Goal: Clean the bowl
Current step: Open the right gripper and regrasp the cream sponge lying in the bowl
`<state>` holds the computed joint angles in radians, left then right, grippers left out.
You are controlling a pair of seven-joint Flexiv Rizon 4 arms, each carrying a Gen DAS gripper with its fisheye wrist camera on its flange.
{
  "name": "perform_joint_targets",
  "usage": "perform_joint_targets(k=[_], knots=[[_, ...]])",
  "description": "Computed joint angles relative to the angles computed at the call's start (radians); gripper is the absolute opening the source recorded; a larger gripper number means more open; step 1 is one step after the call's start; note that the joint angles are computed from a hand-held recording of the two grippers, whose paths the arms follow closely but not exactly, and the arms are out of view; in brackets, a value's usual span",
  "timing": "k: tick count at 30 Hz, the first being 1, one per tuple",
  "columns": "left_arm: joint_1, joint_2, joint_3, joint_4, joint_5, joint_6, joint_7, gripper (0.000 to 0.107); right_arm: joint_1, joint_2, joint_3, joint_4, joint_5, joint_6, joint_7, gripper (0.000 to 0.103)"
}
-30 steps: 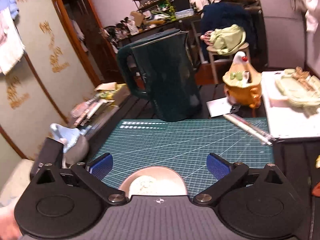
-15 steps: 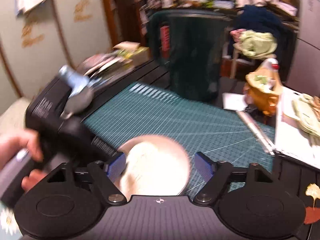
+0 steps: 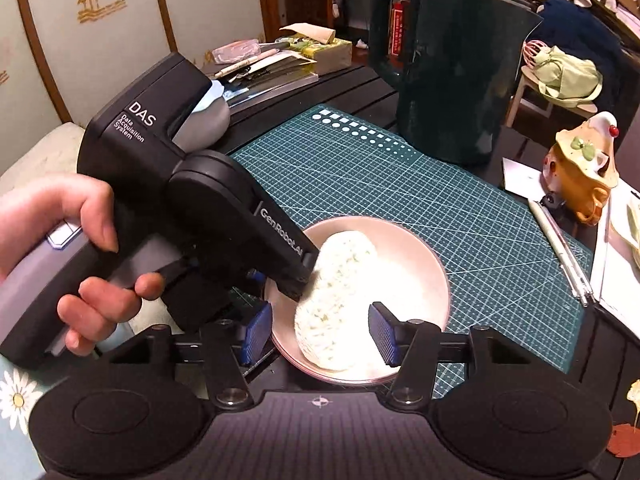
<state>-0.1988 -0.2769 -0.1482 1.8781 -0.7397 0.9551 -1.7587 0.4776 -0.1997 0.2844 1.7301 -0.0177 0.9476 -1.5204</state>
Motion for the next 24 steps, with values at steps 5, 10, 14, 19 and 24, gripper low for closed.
perform_joint_targets(k=[5,10,14,19,24], knots=[[0.002,0.003,0.000,0.004,-0.002,-0.001,0.005,0.018,0.012,-0.009,-0.020,0.006,-0.060,-0.011,0.065,0.041],[0.002,0.001,-0.002,0.016,-0.015,0.011,0.018,0.018,0.016,-0.028,-0.022,0.005,-0.083,-0.009,0.096,0.036],[0.003,0.003,-0.001,0.017,-0.016,0.009,0.021,0.018,0.034,-0.034,-0.060,0.027,-0.182,0.016,0.228,0.020],[0.003,0.000,-0.002,0.019,-0.019,0.013,0.025,0.018,0.003,-0.041,-0.052,0.023,-0.147,0.063,0.305,0.019],[0.004,-0.003,-0.003,0.022,-0.021,0.017,0.032,0.018,-0.004,-0.047,-0.050,0.034,-0.133,0.122,0.379,0.019]])
